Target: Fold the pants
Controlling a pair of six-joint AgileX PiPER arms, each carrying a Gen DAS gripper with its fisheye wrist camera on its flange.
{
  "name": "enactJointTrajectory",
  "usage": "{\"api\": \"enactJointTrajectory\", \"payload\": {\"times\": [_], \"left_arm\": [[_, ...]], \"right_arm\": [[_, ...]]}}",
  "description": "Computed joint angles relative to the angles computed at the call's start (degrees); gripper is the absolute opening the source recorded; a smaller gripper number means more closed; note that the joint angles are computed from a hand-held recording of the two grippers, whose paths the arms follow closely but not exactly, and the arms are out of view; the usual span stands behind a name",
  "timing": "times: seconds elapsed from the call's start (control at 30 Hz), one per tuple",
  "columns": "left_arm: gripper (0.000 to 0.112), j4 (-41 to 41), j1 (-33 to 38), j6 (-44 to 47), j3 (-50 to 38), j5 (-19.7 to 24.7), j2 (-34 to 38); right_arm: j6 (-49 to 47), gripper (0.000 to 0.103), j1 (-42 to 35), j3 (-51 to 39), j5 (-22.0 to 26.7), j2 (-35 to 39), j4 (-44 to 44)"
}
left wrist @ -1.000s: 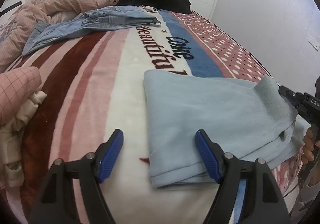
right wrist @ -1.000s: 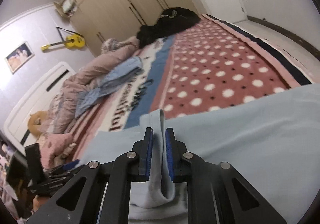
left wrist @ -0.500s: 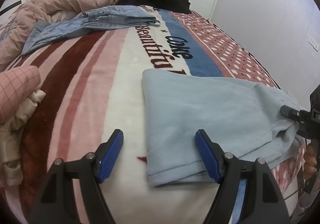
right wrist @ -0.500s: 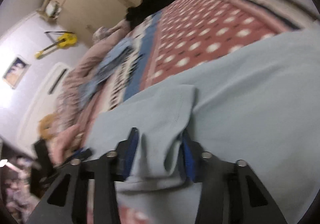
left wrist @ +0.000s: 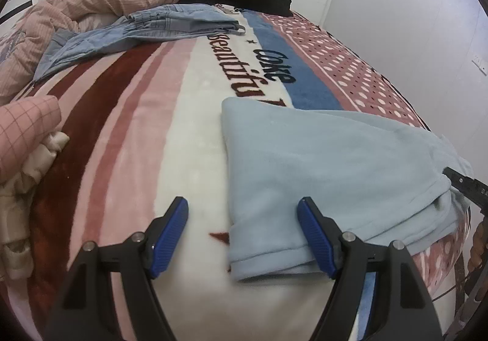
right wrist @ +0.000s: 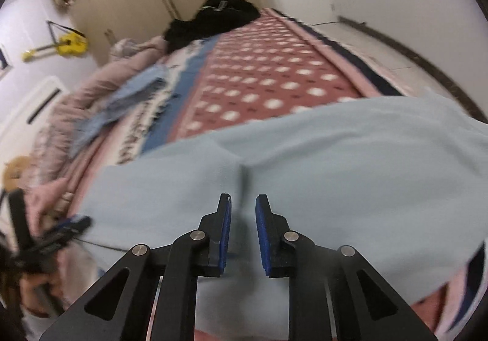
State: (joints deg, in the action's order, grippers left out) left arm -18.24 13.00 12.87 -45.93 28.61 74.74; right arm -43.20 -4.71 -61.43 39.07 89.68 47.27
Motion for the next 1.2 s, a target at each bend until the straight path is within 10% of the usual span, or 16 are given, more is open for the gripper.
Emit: {"api": "enactJointTrajectory", "payload": {"times": [0.13,0.27,0.47,0.63,0.93,1.2], "left_arm": [[0.072,0.2,0.1,-0.3,0.0,0.4,-2.1],[0.072,-2.4,0.7,1.8,-0.6,1.5,-4.5],[0.073,-4.9,0.2,2.7,-1.9,2.8,-6.2],[0.073,-1.7,-2.1,-1.4,-2.5,2.5,-6.5],[0.073,-1.5,-2.9,-1.8,-2.8,3.2,-7.2],[0.073,-3.9,-1.0,0.9,-2.9,3.3,-6.1]], "right_arm": [[-7.1,0.016,-7.8,2.5,5.0,-2.7,6.6],[-12.3,0.056,-18.3,5.1,11.5,-6.3,12.1],[-10.5,0.066,-31.2,5.6,15.8,-4.1,11.8],[-19.8,0.061,-32.0,7.8,21.4,-4.4,19.6],[-4.0,0.059,-5.1,-16.6,19.8,15.3,8.0],[-2.0,0.017,-1.9,-26.0,21.5,23.6,12.1]]}}
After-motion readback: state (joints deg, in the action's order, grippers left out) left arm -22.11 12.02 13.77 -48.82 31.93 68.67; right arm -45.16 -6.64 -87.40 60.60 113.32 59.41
